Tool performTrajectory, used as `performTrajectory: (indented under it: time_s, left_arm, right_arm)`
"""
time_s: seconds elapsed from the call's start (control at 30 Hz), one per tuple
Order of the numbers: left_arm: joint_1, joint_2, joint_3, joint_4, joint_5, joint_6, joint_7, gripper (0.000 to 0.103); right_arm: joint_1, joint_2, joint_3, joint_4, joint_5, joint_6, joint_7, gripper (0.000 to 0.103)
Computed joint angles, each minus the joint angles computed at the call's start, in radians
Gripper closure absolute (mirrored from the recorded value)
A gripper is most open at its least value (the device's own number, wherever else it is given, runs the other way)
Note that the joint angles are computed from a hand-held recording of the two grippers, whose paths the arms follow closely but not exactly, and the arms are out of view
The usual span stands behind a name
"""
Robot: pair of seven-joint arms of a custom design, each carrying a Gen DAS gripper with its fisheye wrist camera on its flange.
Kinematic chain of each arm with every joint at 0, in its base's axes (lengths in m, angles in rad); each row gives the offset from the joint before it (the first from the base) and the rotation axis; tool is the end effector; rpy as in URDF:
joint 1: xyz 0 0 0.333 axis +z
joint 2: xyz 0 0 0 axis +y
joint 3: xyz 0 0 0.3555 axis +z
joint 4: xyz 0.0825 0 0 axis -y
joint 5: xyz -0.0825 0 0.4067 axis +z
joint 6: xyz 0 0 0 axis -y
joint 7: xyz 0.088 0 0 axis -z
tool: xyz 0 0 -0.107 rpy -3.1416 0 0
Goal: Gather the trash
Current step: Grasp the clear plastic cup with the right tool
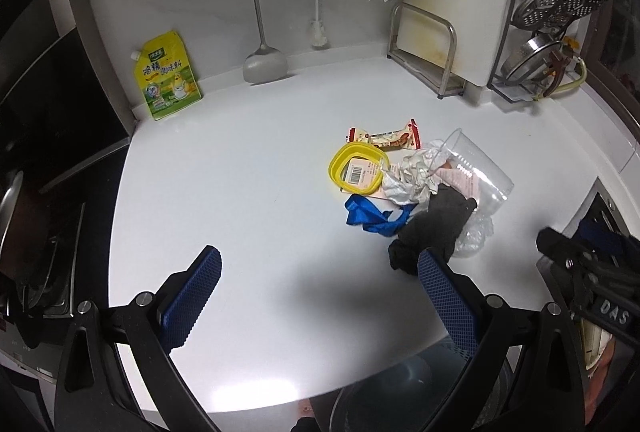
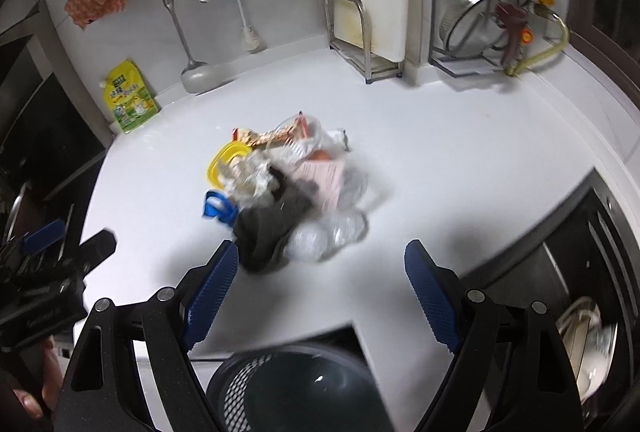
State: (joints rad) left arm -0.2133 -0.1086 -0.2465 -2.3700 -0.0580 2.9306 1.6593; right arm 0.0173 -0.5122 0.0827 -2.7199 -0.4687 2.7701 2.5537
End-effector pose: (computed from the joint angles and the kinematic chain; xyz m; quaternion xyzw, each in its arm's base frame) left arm 0.4891 -0.2412 0.4687 -0.4807 0.8136 -0.2712 0.1827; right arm 0.3988 0.0605 0.4589 -0.4887 0.8156 -0.2203 0.2178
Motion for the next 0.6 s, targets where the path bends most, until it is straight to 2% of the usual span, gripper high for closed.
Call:
performTrajectory:
  time_s: [0.17, 0.33, 0.6]
  left_arm:
    - [0.006, 0.066, -0.002, 0.054, 0.047, -0.003, -0.054, 0.006]
    - [-0.008, 0.111, 0.012, 0.09, 0.074, -0.021, -0.081, 0.006]
    - [-0.023, 0.14, 0.027, 0.103, 0.085, -0.029, -0.079, 0.006]
  right_arm:
    - [-0.017, 0.137, -0.041, 0.086, -0.026, 0.04, -0.086, 0.021]
    - [0.028, 0.251, -0.11, 0.154, 0.05, 0.071, -0.252, 0.021]
    - [0.038, 0.36, -0.126, 0.231, 0.124, 0.042, -0.417, 0.021]
